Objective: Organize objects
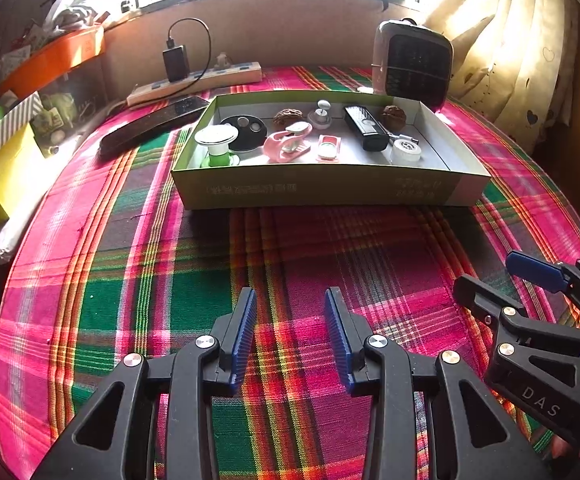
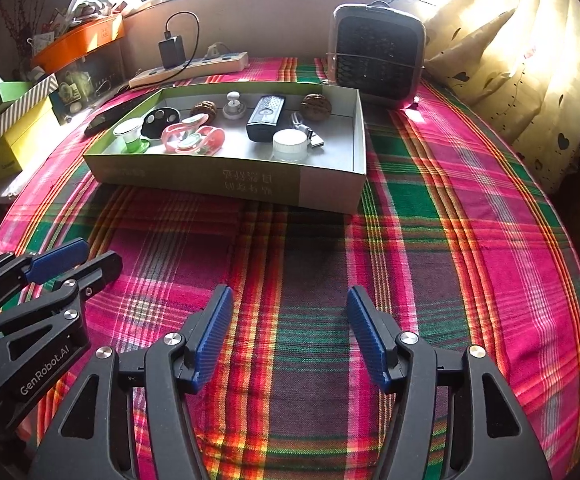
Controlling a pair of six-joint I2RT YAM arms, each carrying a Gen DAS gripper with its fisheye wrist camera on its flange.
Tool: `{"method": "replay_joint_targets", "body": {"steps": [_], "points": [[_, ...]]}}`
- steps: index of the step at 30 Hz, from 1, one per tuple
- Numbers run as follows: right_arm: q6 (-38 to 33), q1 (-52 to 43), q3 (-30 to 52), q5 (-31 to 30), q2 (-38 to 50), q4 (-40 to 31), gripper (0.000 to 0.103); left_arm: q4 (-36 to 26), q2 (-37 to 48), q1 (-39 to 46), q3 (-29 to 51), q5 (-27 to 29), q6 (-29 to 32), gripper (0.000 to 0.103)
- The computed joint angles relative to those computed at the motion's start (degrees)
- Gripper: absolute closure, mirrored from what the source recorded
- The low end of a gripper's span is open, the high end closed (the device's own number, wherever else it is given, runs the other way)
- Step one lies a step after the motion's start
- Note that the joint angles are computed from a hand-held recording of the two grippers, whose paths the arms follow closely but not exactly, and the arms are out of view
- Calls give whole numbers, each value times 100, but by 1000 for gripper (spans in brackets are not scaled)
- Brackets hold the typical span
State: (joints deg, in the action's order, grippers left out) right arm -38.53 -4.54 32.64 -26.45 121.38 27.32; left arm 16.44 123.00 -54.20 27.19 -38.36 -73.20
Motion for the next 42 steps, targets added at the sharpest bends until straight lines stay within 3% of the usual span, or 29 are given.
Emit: {"method": "replay_joint_targets", "body": {"steps": [3,7,42], "points": [[13,-1,-11,26,-10,13,38,143,17,-3,-22,33,68,65],[35,-4,-2,42,-5,9,36,-137,38,-28,130,2,54,62],[46,10,9,49,4,-5,32,19,23,-14,45,19,42,61]]}}
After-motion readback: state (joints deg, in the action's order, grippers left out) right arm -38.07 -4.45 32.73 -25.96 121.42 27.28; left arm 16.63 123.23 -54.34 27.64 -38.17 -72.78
